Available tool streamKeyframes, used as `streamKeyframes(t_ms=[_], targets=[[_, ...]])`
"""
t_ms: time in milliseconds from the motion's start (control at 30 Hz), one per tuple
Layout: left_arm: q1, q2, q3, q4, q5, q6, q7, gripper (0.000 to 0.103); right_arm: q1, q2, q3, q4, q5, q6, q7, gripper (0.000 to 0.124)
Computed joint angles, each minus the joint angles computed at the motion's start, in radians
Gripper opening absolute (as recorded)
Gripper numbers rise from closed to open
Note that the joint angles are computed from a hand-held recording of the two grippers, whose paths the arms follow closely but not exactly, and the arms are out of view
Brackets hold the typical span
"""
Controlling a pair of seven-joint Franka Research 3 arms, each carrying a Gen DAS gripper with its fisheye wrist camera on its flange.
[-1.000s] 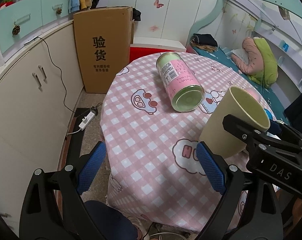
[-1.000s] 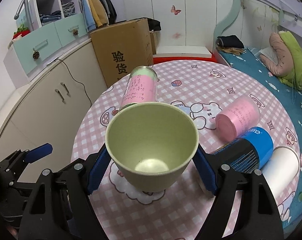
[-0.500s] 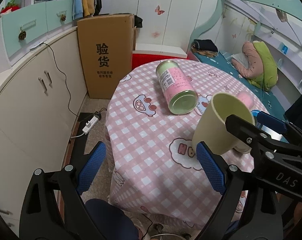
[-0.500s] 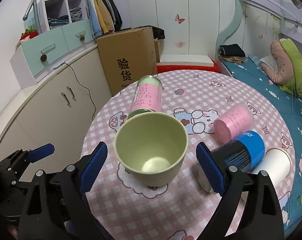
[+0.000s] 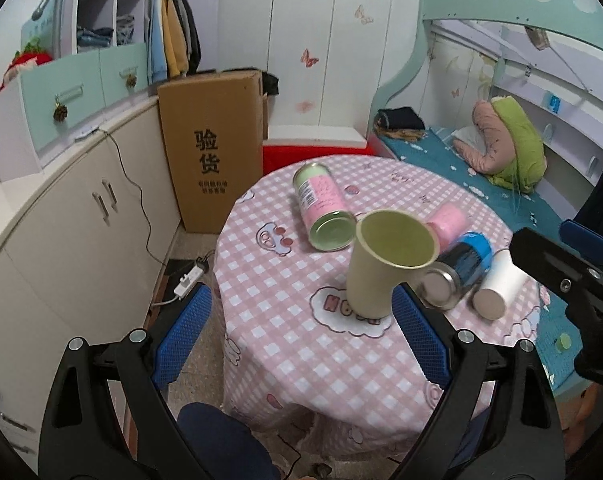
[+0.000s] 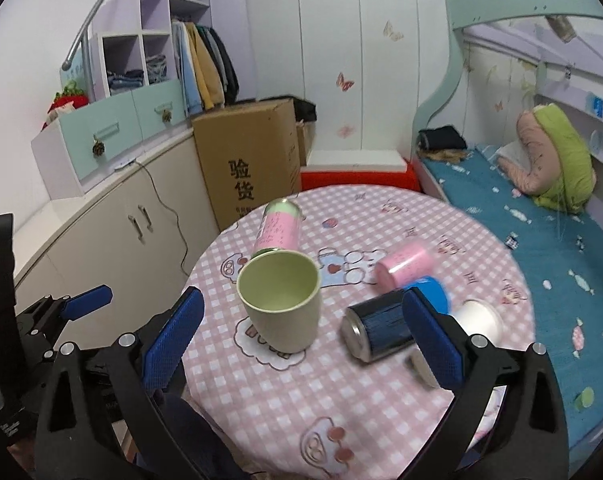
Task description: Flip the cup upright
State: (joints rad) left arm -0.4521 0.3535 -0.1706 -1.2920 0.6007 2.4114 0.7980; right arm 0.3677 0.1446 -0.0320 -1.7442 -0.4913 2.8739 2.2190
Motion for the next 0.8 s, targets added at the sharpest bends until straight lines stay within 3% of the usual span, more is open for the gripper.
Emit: streamKeyframes(t_ms=[100,433,667,800], targets=[[-0.022,-0.028,0.006,-0.02,0.047,0.007,-0.04,0.092,0.005,-0.07,-0.019,-0.065,-0.131,0.0,0.115,0.096],[-0.072,-0.095,-0.003,-0.052,0.239,0.005,-0.174,0.092,-0.131,-0.232,0.083,-0.232,-0.252,0.088,0.228,0.096],[-0.1,-0.123,-0.017,-0.057,0.367,0.006,-0.247,0.094,-0.278,-0.324,0.192,-0.3,-0.399,0.162,0.381,0.096],[-0.102,-0.143,-0.026,-0.071,0.419,0.021,-0.293,0.094,-0.406,-0.379,0.282,-0.334,-0.514,0.213,0.501,0.096]])
